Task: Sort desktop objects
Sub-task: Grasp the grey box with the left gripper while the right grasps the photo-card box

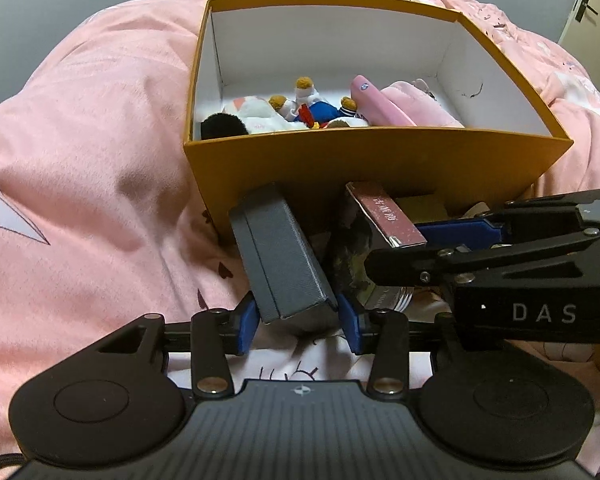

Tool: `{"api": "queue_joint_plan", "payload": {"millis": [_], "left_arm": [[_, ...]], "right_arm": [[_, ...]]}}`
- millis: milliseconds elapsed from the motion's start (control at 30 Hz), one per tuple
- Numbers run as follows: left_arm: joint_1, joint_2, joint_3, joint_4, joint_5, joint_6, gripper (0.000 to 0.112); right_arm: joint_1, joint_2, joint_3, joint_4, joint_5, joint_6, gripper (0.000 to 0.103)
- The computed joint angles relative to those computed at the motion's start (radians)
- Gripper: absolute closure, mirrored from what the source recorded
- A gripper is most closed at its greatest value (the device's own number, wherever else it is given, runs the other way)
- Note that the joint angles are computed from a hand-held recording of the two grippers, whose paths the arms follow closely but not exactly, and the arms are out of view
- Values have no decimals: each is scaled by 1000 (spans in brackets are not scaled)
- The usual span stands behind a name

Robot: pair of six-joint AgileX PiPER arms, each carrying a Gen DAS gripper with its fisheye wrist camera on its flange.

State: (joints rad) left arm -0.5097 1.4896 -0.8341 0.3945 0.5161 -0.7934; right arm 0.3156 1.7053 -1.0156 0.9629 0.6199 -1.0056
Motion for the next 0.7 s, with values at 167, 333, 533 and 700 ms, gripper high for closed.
{"api": "queue_joint_plan", "payload": {"millis": [167,333,533,700], "left_arm": [[-24,-8,-42,1,72,58,65],[-51,-21,-106,-13,175,153,66],[-88,-59,-170,-49,270,329,71],[-123,-75,-244,-55,384,428,73]], "right_arm": [[-19,-35,30,41,15,-56,75],[-61,-80,58,84,55,-104,76],[-148,-132,46,77,186,-96,77],[-257,-160,-1,6,373,-27,77]]}}
